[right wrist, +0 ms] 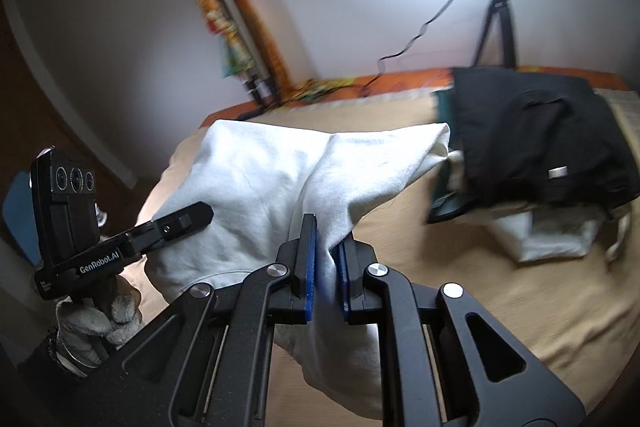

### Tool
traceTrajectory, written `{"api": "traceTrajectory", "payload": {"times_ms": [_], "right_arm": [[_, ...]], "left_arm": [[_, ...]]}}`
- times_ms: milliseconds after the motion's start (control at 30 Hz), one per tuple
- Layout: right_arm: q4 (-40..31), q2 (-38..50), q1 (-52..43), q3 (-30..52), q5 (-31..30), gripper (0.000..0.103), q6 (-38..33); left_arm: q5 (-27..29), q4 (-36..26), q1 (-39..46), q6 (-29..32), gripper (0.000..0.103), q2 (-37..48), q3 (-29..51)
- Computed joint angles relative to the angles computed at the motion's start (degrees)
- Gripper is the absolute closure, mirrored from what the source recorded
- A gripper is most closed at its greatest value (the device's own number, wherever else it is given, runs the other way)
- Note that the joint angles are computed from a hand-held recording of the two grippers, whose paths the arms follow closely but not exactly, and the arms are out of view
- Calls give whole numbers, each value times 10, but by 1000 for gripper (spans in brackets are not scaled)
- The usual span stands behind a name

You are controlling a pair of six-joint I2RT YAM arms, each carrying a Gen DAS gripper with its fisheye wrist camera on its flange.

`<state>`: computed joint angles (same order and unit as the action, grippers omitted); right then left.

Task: Fold small clothes
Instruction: 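Carry the folded shirt with both tools onto the clothes stack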

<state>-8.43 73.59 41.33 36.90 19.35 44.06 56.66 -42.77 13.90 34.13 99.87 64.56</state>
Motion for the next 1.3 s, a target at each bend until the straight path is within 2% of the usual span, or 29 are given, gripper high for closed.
{"api": "traceTrajectory", "payload": {"times_ms": [233,400,533,700,833,1000,1300], "right_arm": [[-77,-128,-129,-39,-30,92,-80],[-105,-164,-243,-34,-69,93,-170],[-106,-166,-333,-22,-107,93,-245],[-71,-143,-449,-14,-167,93,-325],[-28,-101,-515,-8,-205,93,-359],[29,-36,-571,1,-244,93,-388],[114,80,-628,-2,-283,93,-397]], "left_arm": [[-29,192,-147,-201,97,-17,-35],[-65,294,-234,-297,97,-2,-24],[-93,345,-286,-346,97,28,4],[-131,391,-336,-382,97,72,48],[-159,410,-365,-401,97,110,89],[-197,419,-391,-409,97,159,132],[-263,420,-411,-389,94,209,156]]}}
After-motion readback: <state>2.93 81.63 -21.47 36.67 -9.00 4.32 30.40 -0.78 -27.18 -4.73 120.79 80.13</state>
